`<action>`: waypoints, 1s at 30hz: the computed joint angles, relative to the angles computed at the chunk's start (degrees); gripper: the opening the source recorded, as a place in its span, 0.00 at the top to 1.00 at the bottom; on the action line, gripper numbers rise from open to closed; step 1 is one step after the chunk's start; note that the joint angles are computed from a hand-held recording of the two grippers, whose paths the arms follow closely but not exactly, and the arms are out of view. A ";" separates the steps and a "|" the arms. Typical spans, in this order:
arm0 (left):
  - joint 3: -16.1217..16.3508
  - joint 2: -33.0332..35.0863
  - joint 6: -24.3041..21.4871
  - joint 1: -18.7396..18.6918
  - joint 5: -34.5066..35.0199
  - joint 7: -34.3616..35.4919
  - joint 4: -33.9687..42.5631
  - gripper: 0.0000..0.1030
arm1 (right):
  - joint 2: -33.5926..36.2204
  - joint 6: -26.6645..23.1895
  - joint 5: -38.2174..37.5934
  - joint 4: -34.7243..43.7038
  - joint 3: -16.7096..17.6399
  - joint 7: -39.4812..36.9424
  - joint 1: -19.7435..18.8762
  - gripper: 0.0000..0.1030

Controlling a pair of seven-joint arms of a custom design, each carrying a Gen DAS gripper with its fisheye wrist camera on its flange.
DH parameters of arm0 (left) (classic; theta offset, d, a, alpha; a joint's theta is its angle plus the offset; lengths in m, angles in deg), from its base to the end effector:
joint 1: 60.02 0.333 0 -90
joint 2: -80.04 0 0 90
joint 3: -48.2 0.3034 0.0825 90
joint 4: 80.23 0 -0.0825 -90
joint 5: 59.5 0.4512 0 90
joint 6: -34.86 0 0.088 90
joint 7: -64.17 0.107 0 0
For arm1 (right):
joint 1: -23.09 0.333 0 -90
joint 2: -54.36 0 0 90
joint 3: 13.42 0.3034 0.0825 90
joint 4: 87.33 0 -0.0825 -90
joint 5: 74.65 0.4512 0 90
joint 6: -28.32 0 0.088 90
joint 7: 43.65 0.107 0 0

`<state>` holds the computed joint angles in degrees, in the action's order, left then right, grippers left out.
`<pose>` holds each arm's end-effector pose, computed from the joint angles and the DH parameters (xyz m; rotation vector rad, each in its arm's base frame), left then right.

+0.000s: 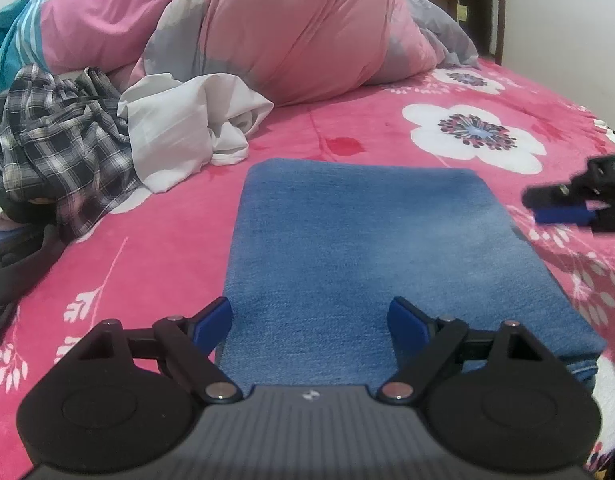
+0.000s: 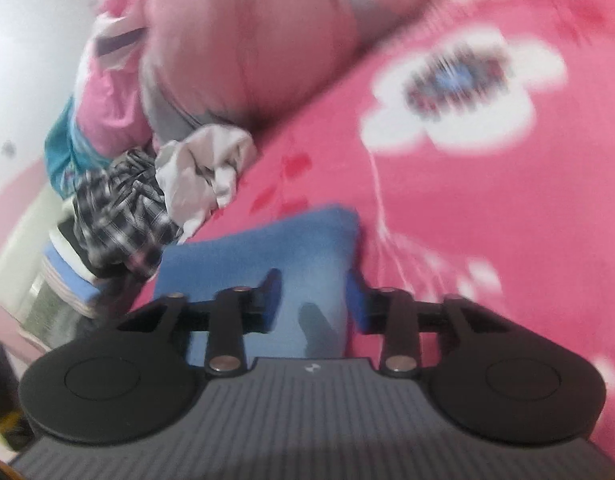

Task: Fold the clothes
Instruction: 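Grasp the edge of the jeans with the right gripper, then lift the jeans edge with the right gripper and fold it over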

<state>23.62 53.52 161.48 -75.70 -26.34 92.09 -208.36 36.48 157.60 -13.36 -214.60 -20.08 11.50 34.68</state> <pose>0.4047 -0.3456 0.5569 -1.8051 1.6014 -0.5433 0.5586 0.0686 0.5173 -1.6048 1.4301 0.2626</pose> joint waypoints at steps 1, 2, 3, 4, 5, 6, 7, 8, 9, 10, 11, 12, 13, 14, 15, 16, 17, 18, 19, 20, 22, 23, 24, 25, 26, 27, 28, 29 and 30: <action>0.03 -0.02 0.03 -0.02 -0.02 0.00 -0.02 0.15 | 0.52 -2.92 -0.37 0.36 -0.68 2.07 -0.35 0.57; 0.05 -0.04 0.06 -0.04 -0.03 0.01 -0.05 0.15 | 1.07 -5.65 -0.53 0.74 -1.19 3.80 -0.75 0.55; 0.07 -0.06 0.09 -0.05 -0.05 0.01 -0.08 0.15 | 1.48 -7.39 -0.71 0.97 -1.26 4.56 -1.05 0.54; 0.09 -0.08 0.12 -0.06 -0.07 0.02 -0.10 0.15 | 1.82 -8.71 -0.91 1.14 -1.15 4.89 -1.29 0.50; 0.10 -0.10 0.15 -0.06 -0.09 0.02 -0.13 0.15 | 2.18 -10.01 -1.09 1.31 -1.05 5.22 -1.53 0.47; 0.11 -0.12 0.19 -0.07 -0.11 0.03 -0.16 0.15 | 2.55 -11.32 -1.27 1.50 -0.94 5.53 -1.76 0.46; 0.12 -0.14 0.22 -0.07 -0.14 0.04 -0.18 0.15 | 2.47 -11.74 -1.18 1.40 -0.62 5.54 -1.90 0.45; 0.13 -0.17 0.26 -0.07 -0.16 0.04 -0.21 0.15 | 2.18 -11.77 -0.98 1.17 -0.28 5.44 -1.94 0.42; 0.14 -0.19 0.29 -0.07 -0.19 0.05 -0.24 0.15 | 1.88 -11.79 -0.79 0.94 0.00 5.34 -1.90 0.39; 0.15 -0.21 0.32 -0.06 -0.21 0.06 -0.26 0.15 | 1.59 -11.79 -0.62 0.71 0.23 5.24 -1.81 0.32; 0.15 -0.23 0.36 -0.06 -0.24 0.07 -0.29 0.15 | 1.79 -11.79 -0.28 0.86 0.38 5.16 -1.64 0.26; 0.16 -0.26 0.39 -0.05 -0.27 0.08 -0.32 0.15 | 2.24 -11.79 0.12 1.23 0.50 5.07 -1.46 0.24; 0.16 -0.28 0.43 -0.05 -0.29 0.09 -0.34 0.15 | 2.70 -11.80 0.53 1.59 0.64 4.98 -1.31 0.23; 0.17 -0.30 0.46 -0.04 -0.32 0.10 -0.37 0.15 | 3.15 -11.82 0.94 1.96 0.80 4.89 -1.17 0.22; 0.17 -0.32 0.50 -0.04 -0.35 0.11 -0.40 0.15 | 3.61 -11.84 1.35 2.33 0.97 4.81 -1.05 0.21; 0.22 -0.44 0.69 -0.04 -0.41 0.05 -0.54 0.14 | 4.07 -11.86 1.76 2.71 1.15 4.72 -0.94 0.21; 0.29 -0.61 0.94 -0.04 -0.49 -0.03 -0.73 0.14 | 4.47 -11.75 2.16 3.04 1.33 4.68 -0.88 0.20; 0.35 -0.78 1.19 -0.03 -0.58 -0.10 -0.92 0.14 | 5.31 -11.71 2.46 3.84 1.45 4.77 -0.88 0.19; 0.49 -1.13 1.73 -0.05 -0.72 -0.20 -1.35 0.14 | 5.65 -11.63 2.66 4.17 1.62 4.80 -0.93 0.17; 0.63 -1.55 2.36 -0.05 -0.90 -0.31 -1.84 0.14 | 5.69 -11.58 2.83 4.22 1.78 4.66 -0.99 0.16; 0.90 -2.51 3.74 0.05 -1.35 -0.61 -2.94 0.13 | 5.56 -11.56 3.19 4.04 1.91 3.84 -1.07 0.16; 0.98 -3.01 4.28 0.15 -1.60 -0.76 -3.47 0.13 | 5.44 -11.61 3.43 3.84 1.88 3.44 -1.14 0.17; 1.02 -3.48 4.75 0.27 -1.86 -0.86 -3.96 0.12 | 5.30 -11.67 3.60 3.67 1.85 3.31 -1.22 0.17; 1.19 -4.13 5.34 0.36 -2.25 -1.00 -4.61 0.12 | 5.12 -11.92 3.64 3.52 1.80 3.33 -1.30 0.17; 1.65 -5.11 6.47 0.36 -3.04 -1.37 -5.62 0.12 | 4.93 -12.26 3.62 3.37 1.72 3.37 -1.38 0.17; 2.15 -6.20 7.77 0.38 -4.01 -1.77 -6.73 0.12 | 4.73 -12.60 3.60 3.22 1.64 3.42 -1.46 0.17; 2.62 -7.35 9.01 0.39 -5.07 -2.06 -7.90 0.12 | 4.48 -13.07 3.62 3.00 1.50 3.32 -1.55 0.17; 3.10 -8.55 10.29 0.41 -6.21 -2.23 -9.11 0.12 | 4.20 -13.59 3.65 2.74 1.32 3.15 -1.64 0.17; 3.71 -10.03 11.95 0.40 -7.46 -2.39 -10.65 0.12 | 3.85 -14.36 3.67 2.43 1.07 2.89 -1.78 0.17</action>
